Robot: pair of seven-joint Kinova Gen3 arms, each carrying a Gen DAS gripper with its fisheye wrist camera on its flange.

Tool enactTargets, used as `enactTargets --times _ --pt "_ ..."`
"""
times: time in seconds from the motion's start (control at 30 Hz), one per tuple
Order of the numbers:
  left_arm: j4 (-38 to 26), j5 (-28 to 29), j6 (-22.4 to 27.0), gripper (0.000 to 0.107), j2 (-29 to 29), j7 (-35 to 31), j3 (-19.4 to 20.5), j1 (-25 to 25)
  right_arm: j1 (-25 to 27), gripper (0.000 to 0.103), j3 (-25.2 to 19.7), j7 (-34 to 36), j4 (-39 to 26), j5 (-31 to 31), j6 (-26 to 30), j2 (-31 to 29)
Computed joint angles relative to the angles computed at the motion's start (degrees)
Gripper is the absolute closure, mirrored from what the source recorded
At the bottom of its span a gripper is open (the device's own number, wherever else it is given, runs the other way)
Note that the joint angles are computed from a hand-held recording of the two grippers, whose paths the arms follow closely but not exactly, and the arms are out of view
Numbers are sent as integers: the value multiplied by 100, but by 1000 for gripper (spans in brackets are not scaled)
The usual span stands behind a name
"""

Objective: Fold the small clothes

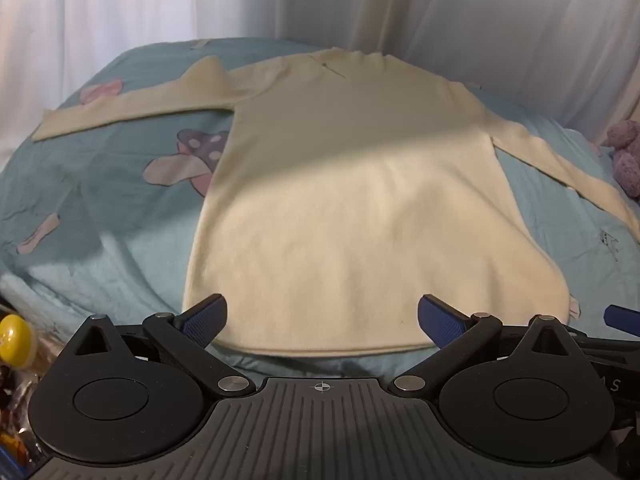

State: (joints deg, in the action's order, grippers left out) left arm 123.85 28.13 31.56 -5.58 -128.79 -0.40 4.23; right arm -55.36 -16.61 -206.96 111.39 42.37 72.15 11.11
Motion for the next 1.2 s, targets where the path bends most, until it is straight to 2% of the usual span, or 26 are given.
enactTargets --times 0.3,0.6,1.2 --pt "35 -13 -159 4 56 -5 -10 73 28 4 18 26 -9 7 -39 1" --pt "-194 -217 73 4 119 215 69 -10 50 4 24 26 12 23 -85 16" --pt "-189 -369 -5 4 212 348 149 -17 132 4 41 -2 98 0 -219 -29"
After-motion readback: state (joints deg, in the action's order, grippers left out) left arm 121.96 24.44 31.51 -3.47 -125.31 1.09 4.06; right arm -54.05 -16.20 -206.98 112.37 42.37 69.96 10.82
